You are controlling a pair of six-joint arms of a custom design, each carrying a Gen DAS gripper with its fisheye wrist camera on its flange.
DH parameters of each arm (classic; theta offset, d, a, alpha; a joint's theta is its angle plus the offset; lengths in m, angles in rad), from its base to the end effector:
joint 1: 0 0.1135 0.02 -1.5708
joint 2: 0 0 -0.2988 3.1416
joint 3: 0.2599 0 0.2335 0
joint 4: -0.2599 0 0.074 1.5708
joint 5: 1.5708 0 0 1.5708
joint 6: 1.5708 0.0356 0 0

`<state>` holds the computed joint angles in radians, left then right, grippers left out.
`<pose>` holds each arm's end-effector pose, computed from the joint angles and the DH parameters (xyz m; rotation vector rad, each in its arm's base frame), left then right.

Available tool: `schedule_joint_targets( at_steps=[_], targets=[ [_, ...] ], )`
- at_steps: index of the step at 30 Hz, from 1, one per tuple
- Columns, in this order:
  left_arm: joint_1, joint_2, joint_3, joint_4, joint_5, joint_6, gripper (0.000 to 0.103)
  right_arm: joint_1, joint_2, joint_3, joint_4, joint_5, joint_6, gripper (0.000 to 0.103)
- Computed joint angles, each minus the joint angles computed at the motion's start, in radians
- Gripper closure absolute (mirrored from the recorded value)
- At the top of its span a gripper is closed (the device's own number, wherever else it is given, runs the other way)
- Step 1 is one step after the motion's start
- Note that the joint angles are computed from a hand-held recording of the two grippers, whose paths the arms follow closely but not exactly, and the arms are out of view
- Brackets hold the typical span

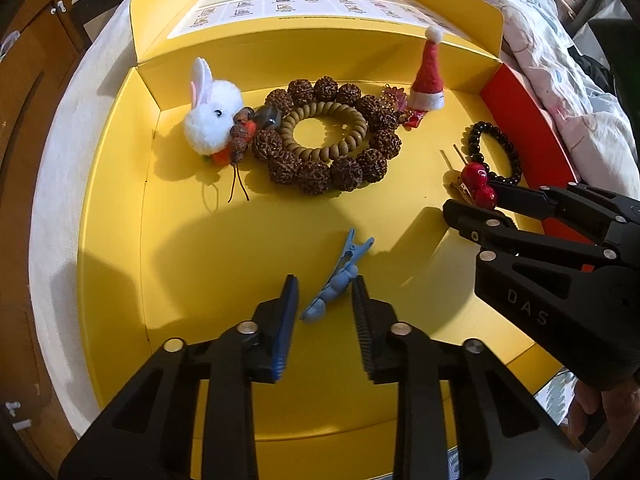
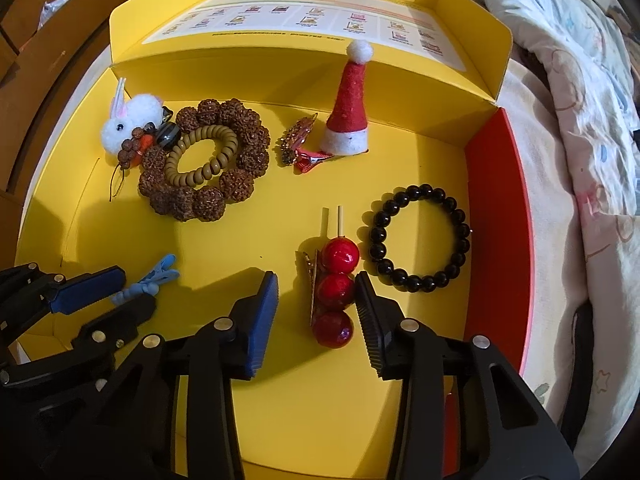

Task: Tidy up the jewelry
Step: 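Move the left tool to the blue clip while the right tool reaches the red three-ball pick, then close the left tool on the blue clip while the right tool grips the red pick, lift both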

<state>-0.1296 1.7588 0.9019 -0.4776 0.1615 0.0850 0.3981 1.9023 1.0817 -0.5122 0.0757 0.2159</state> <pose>0.2913 -0.0437 0.1697 0.3382 2.8798 -0.2423 0.3152 0.1296 0.1654 -0.2500 2.8812 0.0001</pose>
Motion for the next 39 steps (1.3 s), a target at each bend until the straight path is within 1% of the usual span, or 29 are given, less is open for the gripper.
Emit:
schedule_joint_targets(
  at_steps=[2,4,5,6,13,21,27,30,35,39],
  targets=[
    [-0.009,0.006,0.006,0.0,-0.001,-0.01,0.082,0.001,-0.006,-0.007,0.001,0.002,0.0,0.066],
    [-0.011,0.007,0.007,0.0,0.0,-0.014,0.084,0.0,-0.011,-0.013,0.002,0.009,0.003,0.071],
    [-0.016,0.006,0.005,0.002,0.002,-0.017,0.091,-0.002,-0.013,-0.013,0.001,0.011,0.002,0.072],
    [-0.018,0.006,0.004,0.002,0.004,-0.017,0.093,-0.004,-0.015,-0.016,0.001,0.01,0.001,0.073],
    [-0.019,-0.013,-0.013,0.011,0.004,-0.026,0.093,-0.034,-0.037,-0.038,0.008,-0.002,-0.015,0.076],
    [0.017,-0.081,-0.018,-0.011,0.043,-0.007,0.093,-0.066,-0.068,-0.039,0.002,-0.028,-0.03,0.077],
    [0.042,-0.101,-0.03,-0.023,0.053,0.015,0.093,-0.042,-0.038,-0.027,-0.005,-0.04,-0.009,0.077],
    [0.035,-0.091,-0.025,-0.022,0.05,0.01,0.093,-0.021,-0.021,-0.024,-0.002,-0.022,-0.001,0.076],
    [0.031,-0.091,-0.027,-0.02,0.048,0.008,0.093,-0.005,0.009,0.02,-0.041,0.008,-0.019,0.076],
    [0.033,-0.093,-0.026,-0.027,0.054,0.012,0.093,0.011,0.028,0.074,-0.107,0.03,-0.044,0.076]
  ],
)
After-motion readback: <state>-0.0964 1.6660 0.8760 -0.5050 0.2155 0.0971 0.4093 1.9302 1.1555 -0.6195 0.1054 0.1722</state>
